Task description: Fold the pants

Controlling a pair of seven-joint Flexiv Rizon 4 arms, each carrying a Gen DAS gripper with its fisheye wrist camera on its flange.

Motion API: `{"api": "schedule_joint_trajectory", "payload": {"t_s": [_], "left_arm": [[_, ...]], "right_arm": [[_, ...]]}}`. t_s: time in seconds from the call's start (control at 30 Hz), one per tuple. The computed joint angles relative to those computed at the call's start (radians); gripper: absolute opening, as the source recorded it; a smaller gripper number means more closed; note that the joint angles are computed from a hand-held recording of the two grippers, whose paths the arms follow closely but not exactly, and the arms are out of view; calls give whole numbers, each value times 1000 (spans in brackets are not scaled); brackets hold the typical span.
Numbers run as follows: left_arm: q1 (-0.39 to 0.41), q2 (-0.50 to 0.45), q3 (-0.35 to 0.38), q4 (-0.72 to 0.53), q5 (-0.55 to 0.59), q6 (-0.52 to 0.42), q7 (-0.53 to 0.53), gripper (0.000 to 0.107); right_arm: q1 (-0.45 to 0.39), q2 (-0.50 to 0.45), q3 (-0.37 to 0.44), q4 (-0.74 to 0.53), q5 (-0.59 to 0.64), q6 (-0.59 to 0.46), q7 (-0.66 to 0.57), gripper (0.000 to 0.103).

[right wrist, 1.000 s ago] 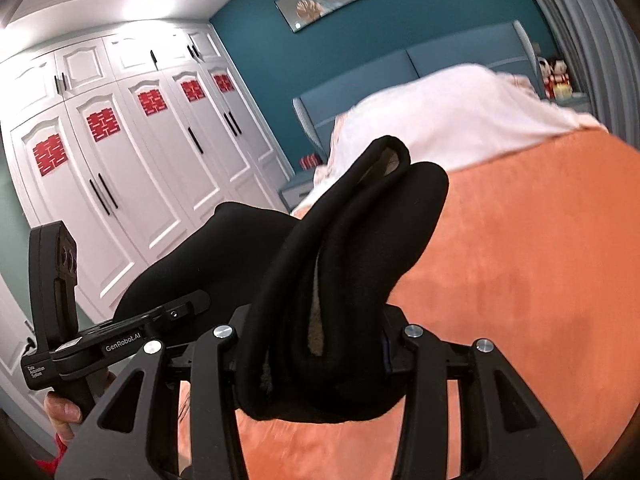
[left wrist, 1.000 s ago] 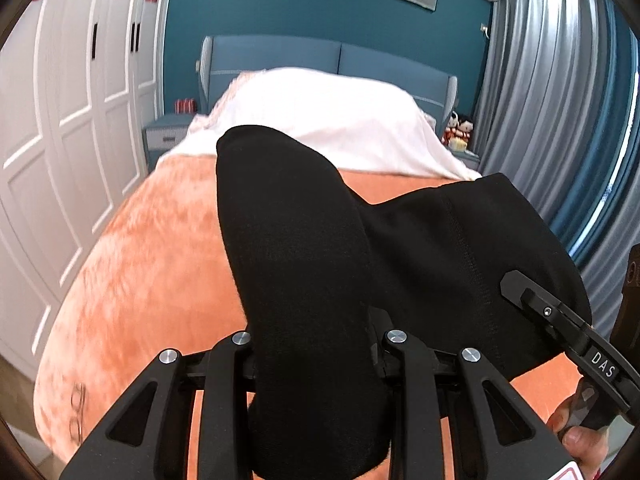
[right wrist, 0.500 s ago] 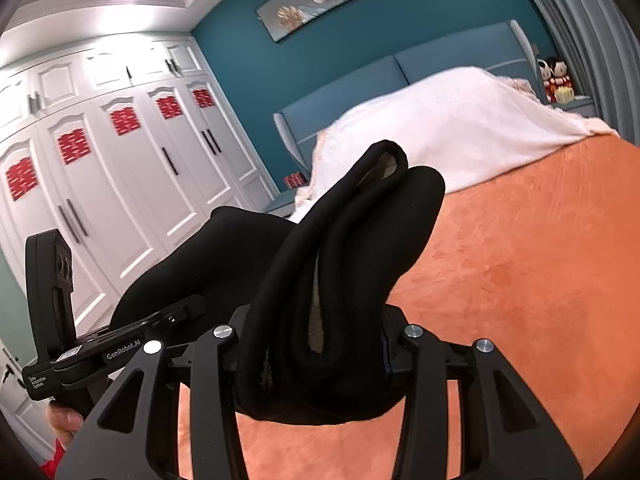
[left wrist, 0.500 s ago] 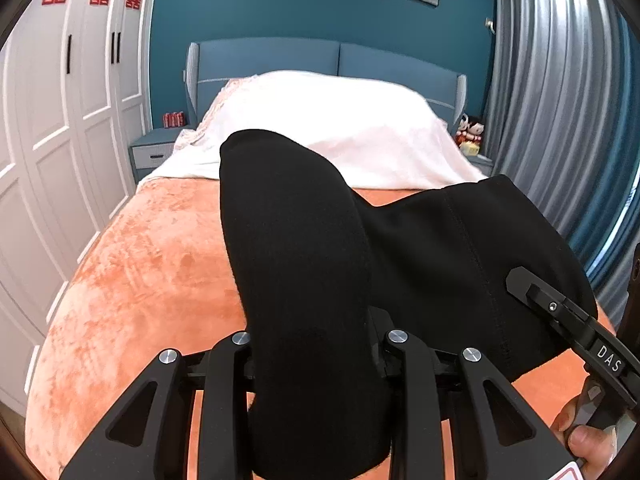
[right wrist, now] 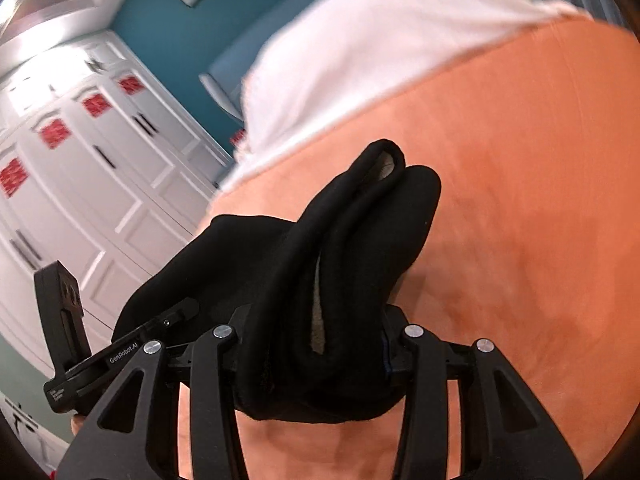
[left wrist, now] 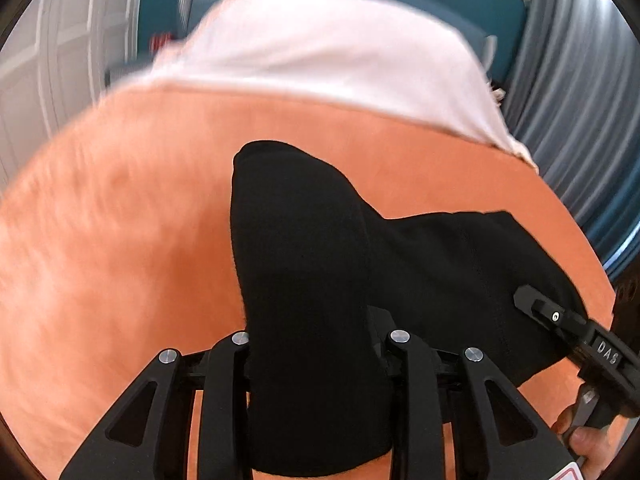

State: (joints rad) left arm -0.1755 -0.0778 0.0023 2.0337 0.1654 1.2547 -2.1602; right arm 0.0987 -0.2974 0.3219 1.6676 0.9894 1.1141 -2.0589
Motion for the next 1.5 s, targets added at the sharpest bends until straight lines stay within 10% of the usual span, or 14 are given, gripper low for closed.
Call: {"api": "schedule_joint_trajectory", "payload": {"t_s": [0.17,0.43,0.5,0.7,0.9,1.03,1.33,1.5], "left_arm": [[-6,-27,42,87,88,157,-82,41],[-12,63,24,133,101,160,-80,30],[-3,80,6,125,159,104,-130,32],[14,116,-12,93,308,-109,-373,86],[54,314,-99,85,365,-407,-408,85],[68,317,-156,-16,373,-450,-303,83],[47,19,-103,-144,267,-483,-153,88],[40,15,-17,18,143,-193,-132,98]], "right_arm": [[-30,-73,27,26,38,0,-49,53],[-97,-23,38,29,139,-108,-116,45],[-75,1,16,67,129,-111,-114,45],[15,36,-47,129,-22,-29,74,69],[107,214,-80,364,-335,265,318,72],[141,258,-69,310,-358,220,245,46],[231,-82,-145,40,-693,95,530,38],[102,-147,-6,51,-657,210,392,34]]}}
